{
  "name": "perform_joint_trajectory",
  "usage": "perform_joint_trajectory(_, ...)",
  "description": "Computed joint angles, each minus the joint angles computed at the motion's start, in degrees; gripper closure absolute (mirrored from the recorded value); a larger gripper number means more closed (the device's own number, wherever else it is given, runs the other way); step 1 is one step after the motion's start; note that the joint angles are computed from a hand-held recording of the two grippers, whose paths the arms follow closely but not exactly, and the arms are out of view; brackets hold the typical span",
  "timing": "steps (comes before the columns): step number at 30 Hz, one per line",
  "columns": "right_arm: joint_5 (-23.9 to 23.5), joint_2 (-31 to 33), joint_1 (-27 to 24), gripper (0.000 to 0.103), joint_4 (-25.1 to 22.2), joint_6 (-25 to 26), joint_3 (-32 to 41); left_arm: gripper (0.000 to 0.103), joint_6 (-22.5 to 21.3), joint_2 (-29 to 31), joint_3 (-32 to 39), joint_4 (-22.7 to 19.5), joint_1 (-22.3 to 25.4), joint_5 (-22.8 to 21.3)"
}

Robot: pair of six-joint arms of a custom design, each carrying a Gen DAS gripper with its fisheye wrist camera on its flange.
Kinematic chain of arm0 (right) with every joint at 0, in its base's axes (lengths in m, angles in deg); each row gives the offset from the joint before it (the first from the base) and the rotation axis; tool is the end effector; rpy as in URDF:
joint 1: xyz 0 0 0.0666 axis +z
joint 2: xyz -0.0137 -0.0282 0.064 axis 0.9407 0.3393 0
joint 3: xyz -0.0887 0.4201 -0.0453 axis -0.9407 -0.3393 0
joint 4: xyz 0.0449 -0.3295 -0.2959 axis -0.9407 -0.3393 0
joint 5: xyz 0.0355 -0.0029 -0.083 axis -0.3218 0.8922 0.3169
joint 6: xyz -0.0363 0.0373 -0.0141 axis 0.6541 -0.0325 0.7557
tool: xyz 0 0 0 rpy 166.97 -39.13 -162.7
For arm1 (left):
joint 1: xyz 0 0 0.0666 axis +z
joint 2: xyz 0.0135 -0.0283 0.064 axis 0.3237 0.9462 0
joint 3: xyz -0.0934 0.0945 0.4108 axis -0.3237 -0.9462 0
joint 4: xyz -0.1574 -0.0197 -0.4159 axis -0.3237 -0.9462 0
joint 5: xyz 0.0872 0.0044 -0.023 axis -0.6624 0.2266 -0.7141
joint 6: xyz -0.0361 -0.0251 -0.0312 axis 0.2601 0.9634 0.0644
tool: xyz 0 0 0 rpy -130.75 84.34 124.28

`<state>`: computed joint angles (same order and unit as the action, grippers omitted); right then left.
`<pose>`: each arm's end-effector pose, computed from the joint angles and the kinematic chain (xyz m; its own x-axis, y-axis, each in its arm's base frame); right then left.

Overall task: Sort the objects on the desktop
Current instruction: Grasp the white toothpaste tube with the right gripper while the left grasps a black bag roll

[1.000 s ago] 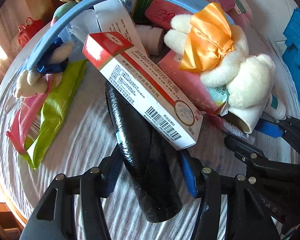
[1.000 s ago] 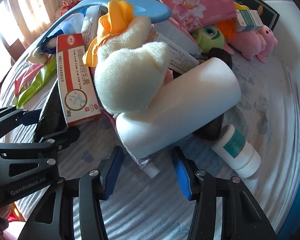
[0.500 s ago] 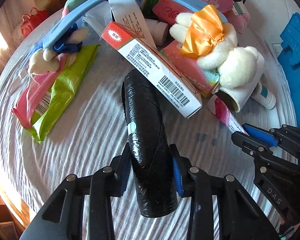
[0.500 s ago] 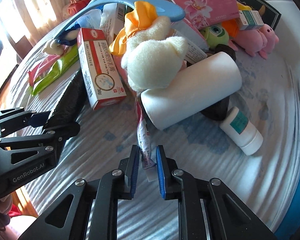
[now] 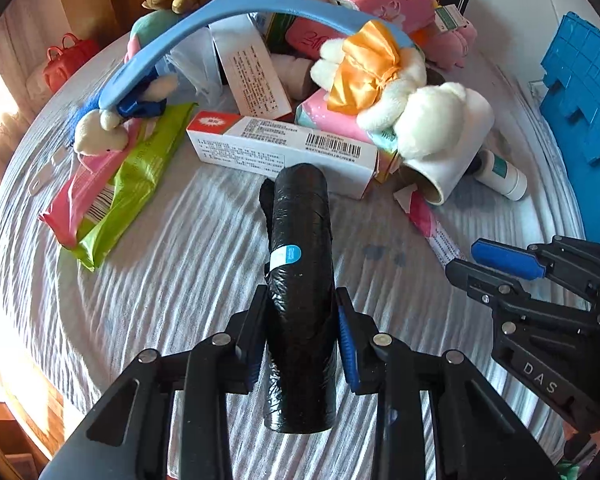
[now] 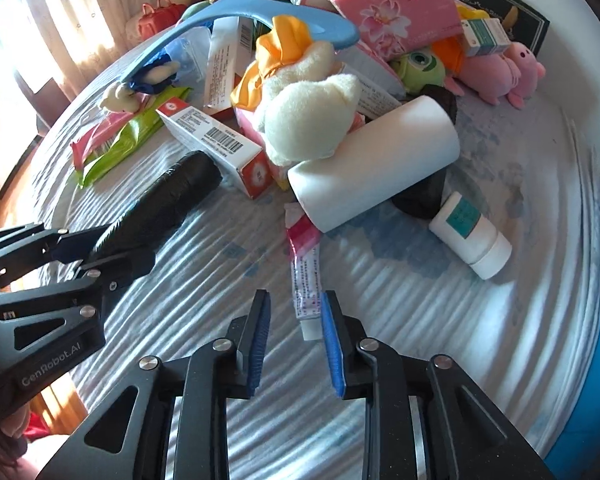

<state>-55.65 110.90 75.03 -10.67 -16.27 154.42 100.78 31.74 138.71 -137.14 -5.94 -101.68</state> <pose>0.5944 0.0614 0.4489 -0.3405 -0.8557 -0.3897 -0.9170 0.3938 -0.0635 0.5531 -0.2449 0.4234 -0.7165 -0.5882 -0.3751 -0.6017 0.7931 -0.0944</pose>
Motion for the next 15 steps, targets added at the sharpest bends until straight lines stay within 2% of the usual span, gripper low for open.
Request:
perform_joint_trajectory(11,4.35,1.3,2.91,0.077,3.46,-1.09,-0.75,0.072,-4.35,0.94,0.0,0.34,1.66,0.56)
perform_joint_trajectory(13,4.77,0.63,3.04,0.084,4.77,0.05,-1.94,0.072,-4.7,0.46,-0.65,0.73,1.38,-0.15)
perform_joint_trajectory(15,4.23,0.35,2.76,0.085,4.51,1.46,-2.49,0.073,-4.73,-0.25,-1.52,1.26,1.13,-0.2)
